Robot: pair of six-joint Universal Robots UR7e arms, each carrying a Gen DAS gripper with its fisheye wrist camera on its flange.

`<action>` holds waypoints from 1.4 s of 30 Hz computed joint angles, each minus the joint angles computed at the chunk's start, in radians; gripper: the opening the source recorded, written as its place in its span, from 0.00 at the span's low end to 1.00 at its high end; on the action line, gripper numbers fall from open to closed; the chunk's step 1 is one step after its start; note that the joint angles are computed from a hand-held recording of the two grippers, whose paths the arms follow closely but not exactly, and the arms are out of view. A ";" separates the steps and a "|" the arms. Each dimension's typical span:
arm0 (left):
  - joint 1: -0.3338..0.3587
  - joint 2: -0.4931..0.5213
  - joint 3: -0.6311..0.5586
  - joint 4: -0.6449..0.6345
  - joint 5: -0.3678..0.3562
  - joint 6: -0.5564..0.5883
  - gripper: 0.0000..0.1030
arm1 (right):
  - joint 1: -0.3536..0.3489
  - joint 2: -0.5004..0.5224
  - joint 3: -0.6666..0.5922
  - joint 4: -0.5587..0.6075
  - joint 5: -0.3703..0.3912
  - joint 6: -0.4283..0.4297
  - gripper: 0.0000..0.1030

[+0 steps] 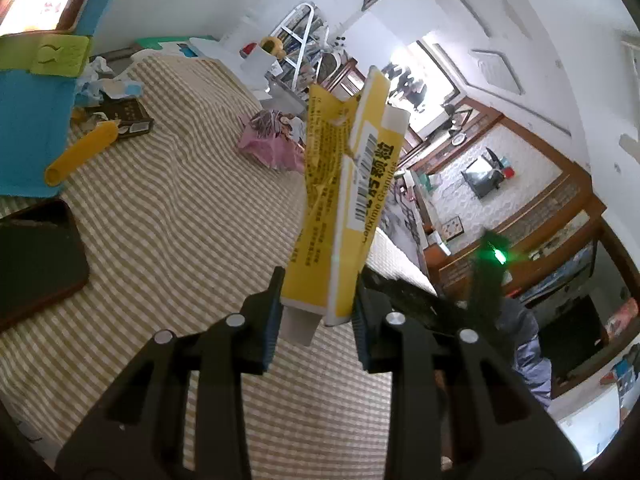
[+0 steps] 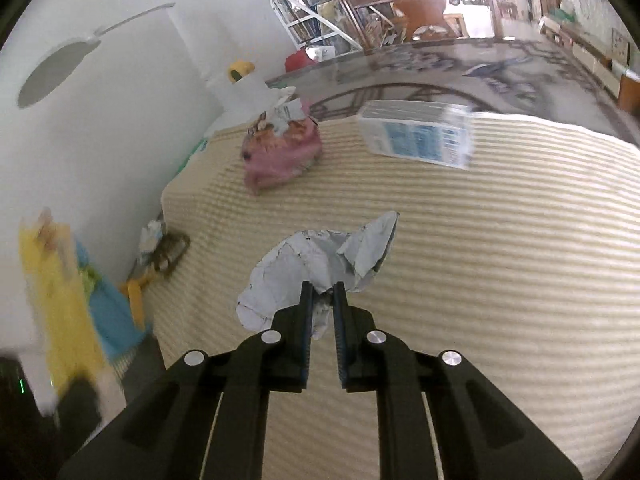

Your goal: Collect trash

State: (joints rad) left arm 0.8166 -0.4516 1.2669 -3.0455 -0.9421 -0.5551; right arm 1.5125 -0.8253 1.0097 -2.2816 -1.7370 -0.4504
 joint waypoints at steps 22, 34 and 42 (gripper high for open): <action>0.014 0.080 -0.152 0.360 -0.101 -0.001 0.31 | -0.094 -0.329 0.417 -0.246 -0.063 -0.049 0.15; 0.023 0.118 -0.225 0.516 -0.102 -0.044 0.44 | -0.114 -0.349 0.451 -0.306 -0.019 -0.032 0.68; 0.011 0.200 -0.363 0.660 0.007 -0.029 0.57 | -0.128 -0.327 0.421 -0.166 0.053 0.056 0.68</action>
State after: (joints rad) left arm 0.8273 -0.2513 0.9043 -2.3856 -0.9348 -0.5842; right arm 1.3850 -1.1518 1.4307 -2.4479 -1.6842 -0.3940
